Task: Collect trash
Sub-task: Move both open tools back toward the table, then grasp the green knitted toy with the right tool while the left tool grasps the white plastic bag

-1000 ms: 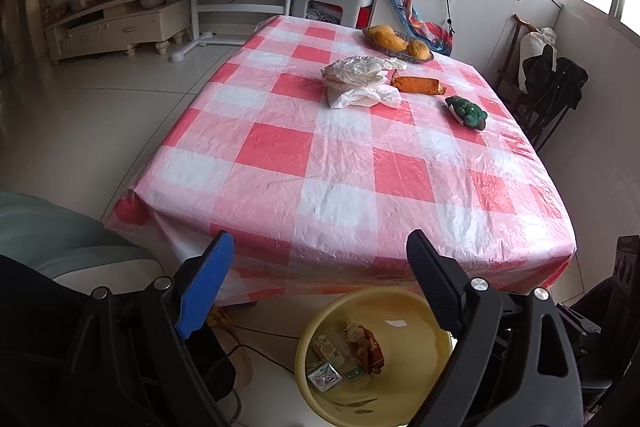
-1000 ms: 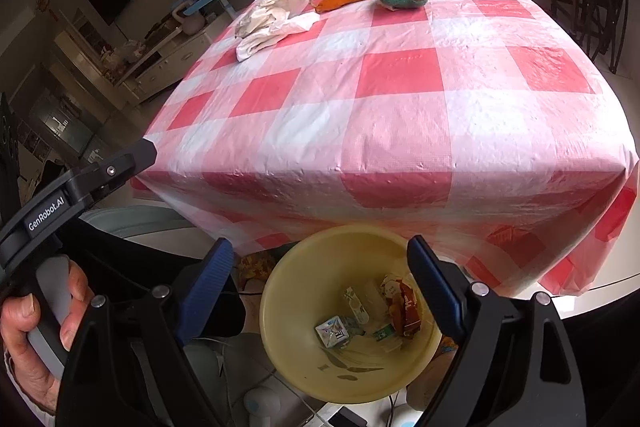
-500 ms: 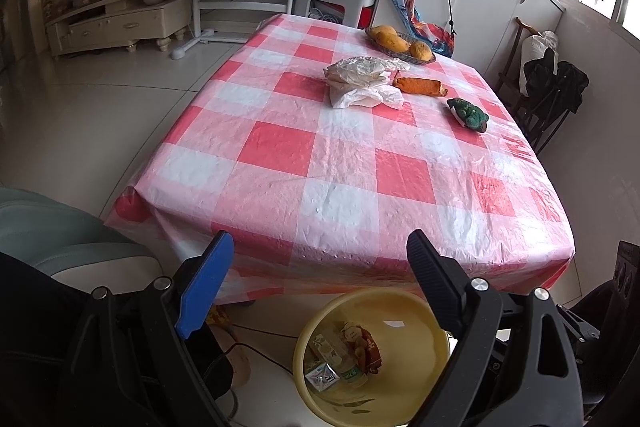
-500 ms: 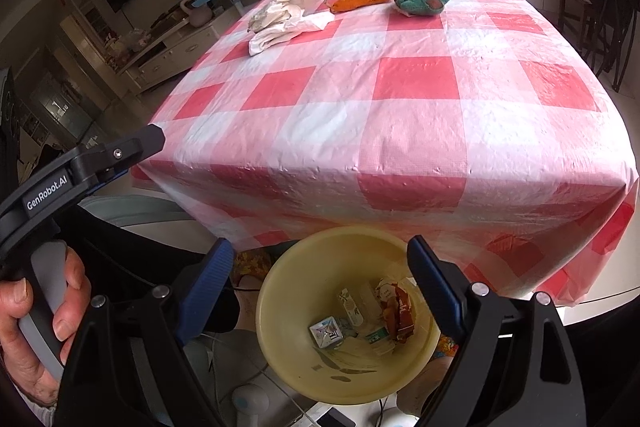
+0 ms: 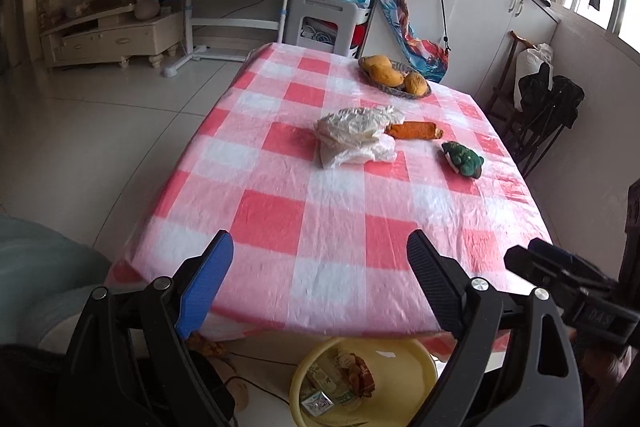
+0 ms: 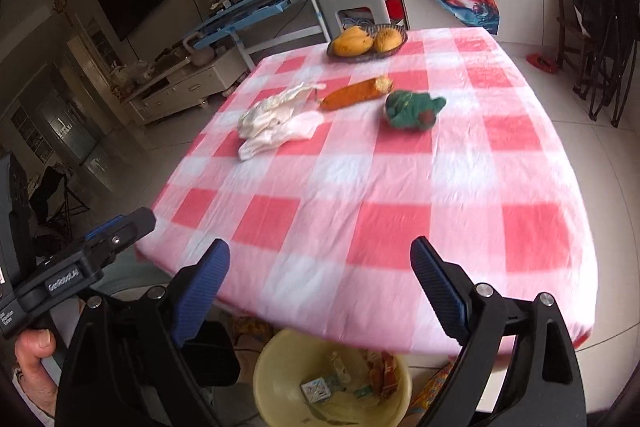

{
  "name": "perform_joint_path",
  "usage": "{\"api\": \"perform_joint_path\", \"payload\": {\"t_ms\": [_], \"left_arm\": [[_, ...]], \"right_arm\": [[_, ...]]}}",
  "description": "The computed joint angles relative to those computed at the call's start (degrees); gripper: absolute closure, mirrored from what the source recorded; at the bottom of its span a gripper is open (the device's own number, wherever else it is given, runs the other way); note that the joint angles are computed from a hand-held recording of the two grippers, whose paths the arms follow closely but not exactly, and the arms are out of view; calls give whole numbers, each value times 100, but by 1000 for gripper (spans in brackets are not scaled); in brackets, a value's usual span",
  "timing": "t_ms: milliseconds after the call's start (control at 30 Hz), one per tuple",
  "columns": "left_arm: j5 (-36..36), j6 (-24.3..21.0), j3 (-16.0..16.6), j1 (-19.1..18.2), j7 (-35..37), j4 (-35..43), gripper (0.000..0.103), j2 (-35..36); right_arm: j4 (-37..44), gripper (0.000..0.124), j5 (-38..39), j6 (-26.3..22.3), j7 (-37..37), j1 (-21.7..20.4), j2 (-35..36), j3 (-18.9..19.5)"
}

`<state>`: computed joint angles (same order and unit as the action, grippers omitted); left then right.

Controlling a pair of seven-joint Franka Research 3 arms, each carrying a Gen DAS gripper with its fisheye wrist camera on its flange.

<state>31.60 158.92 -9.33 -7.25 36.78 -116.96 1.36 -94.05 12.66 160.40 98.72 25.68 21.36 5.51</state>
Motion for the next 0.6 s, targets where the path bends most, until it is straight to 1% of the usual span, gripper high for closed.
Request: {"api": "perform_joint_path", "payload": {"t_ms": [67, 100, 167, 300, 400, 467, 533, 600], "left_arm": [[-4, -125, 19, 9, 243, 482, 18, 338], [-152, -162, 17, 23, 506, 729, 18, 521], [-633, -352, -56, 67, 1324, 1339, 18, 973], [-557, -865, 43, -151, 2047, 2628, 18, 1895], [-651, -1368, 95, -322, 2542, 3656, 18, 2630], [-610, -1855, 204, -510, 2811, 4462, 18, 3170], [-705, -2232, 256, -604, 3051, 5177, 19, 3646], [-974, -2468, 227, -583, 3224, 5744, 33, 4008]], "right_arm": [[624, 36, -299, -290, 179, 70, 361, -230], [916, 36, -416, -410, 197, 72, 536, -294], [1536, 36, -542, -655, 161, 23, 906, -347], [2781, 36, -660, -1223, 18, -96, 1677, -389], [3543, 37, -602, -1608, -103, -182, 2184, -344], [4076, 40, -574, -1913, -168, -208, 2527, -322], [4630, 42, -537, -2254, -236, -227, 2859, -296], [5105, 45, -523, -2501, -256, -226, 3144, -303]]}}
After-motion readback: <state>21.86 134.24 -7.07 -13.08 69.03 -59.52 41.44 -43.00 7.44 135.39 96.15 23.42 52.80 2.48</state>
